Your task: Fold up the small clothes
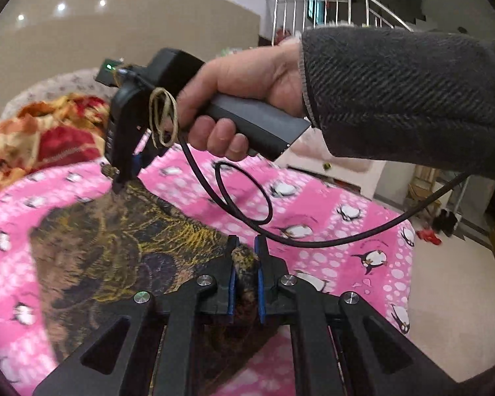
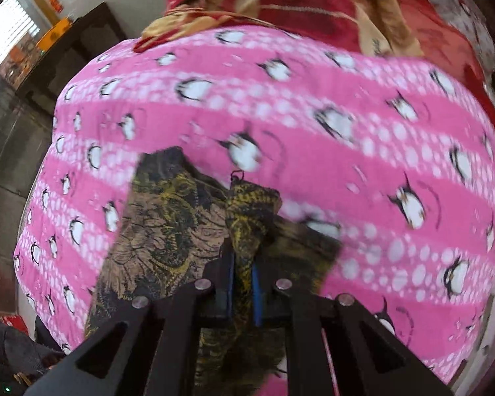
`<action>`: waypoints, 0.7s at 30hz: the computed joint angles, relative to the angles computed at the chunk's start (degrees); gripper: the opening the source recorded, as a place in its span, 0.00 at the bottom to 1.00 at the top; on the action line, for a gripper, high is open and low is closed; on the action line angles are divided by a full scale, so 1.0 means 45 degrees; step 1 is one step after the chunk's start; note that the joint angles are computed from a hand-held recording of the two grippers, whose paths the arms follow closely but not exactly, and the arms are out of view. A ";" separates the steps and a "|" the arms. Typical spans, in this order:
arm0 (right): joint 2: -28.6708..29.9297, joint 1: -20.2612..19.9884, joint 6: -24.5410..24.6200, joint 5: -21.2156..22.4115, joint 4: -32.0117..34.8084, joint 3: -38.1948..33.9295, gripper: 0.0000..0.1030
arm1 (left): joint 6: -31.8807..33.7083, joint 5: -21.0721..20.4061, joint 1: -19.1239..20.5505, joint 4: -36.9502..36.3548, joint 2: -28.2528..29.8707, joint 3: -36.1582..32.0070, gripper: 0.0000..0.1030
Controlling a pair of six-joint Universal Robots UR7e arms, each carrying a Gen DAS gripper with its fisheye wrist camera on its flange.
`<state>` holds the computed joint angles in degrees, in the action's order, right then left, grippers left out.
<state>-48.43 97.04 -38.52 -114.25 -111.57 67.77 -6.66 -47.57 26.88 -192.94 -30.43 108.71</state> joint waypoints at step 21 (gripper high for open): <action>-0.5344 -0.2407 -0.4492 0.4579 -0.2085 0.5746 0.25 | -0.7768 0.0292 0.0854 0.4392 -0.3265 0.3449 0.00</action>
